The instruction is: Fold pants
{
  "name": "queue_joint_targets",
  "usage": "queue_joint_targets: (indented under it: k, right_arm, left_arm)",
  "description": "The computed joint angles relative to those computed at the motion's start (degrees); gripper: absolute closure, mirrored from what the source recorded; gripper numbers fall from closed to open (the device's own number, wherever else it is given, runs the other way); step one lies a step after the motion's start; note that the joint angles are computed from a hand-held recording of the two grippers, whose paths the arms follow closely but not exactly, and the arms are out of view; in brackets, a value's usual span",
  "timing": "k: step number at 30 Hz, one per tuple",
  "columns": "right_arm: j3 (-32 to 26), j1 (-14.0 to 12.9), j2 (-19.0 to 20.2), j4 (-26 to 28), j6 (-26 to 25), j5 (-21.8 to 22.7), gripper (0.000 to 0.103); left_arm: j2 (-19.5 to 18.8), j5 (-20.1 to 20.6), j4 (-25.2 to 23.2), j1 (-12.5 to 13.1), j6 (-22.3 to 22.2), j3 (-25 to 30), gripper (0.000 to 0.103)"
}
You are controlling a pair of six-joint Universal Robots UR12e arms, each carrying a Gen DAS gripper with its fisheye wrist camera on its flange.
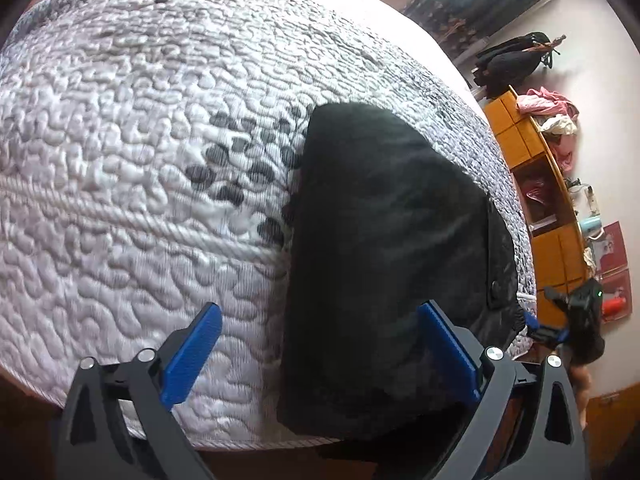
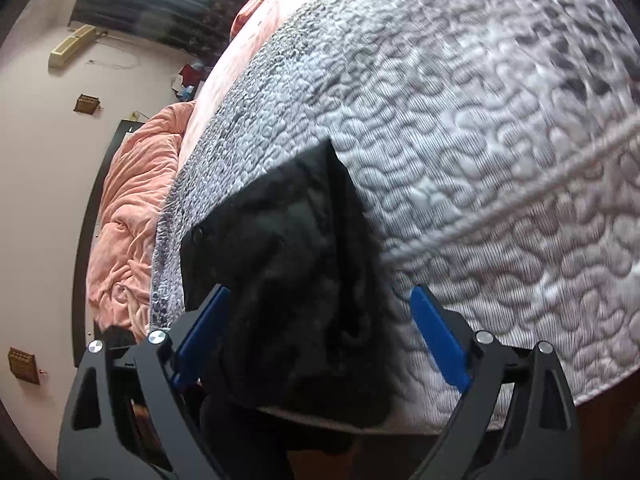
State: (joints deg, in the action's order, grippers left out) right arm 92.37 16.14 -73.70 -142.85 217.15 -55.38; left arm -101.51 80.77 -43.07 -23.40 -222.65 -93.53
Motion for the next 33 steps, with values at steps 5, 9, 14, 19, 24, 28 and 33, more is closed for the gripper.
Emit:
queue_joint_targets:
  k: [5, 9, 14, 19, 24, 28, 33]
  right_arm:
    - [1.13, -0.24, 0.07, 0.25, 0.19, 2.09, 0.011]
    - [0.04, -0.02, 1.11, 2.12, -0.51, 3.07, 0.011]
    - [-2.02, 0.49, 3.17, 3.6, -1.24, 4.72, 0.009]
    - [-3.59, 0.96, 5.27, 4.06, -0.84, 6.13, 0.008]
    - [-5.47, 1.4, 7.44, 3.98, -0.89, 8.74, 0.006]
    - [-5.93, 1.45, 8.01, 3.61, -0.53, 9.38, 0.002]
    - [-4.75, 0.89, 7.3, 3.02, -0.56, 9.93, 0.003]
  left_arm:
    - [-0.67, 1.0, -0.04, -0.03, 4.87, 1.65, 0.004]
    - [-1.35, 2.62, 0.15, -0.27, 7.7, 2.78, 0.004]
    - [-2.73, 4.04, -1.86, -0.03, 10.84, 4.73, 0.004]
    - [-3.84, 3.2, -3.43, 0.84, 13.17, 5.5, 0.004]
    - [-4.64, -0.16, -3.02, 2.07, 14.22, 5.28, 0.004]
    - [-5.03, -1.93, -1.85, 2.73, 13.98, 5.03, 0.004]
    - [-5.17, -6.88, -0.21, 3.77, 12.89, 4.39, 0.004]
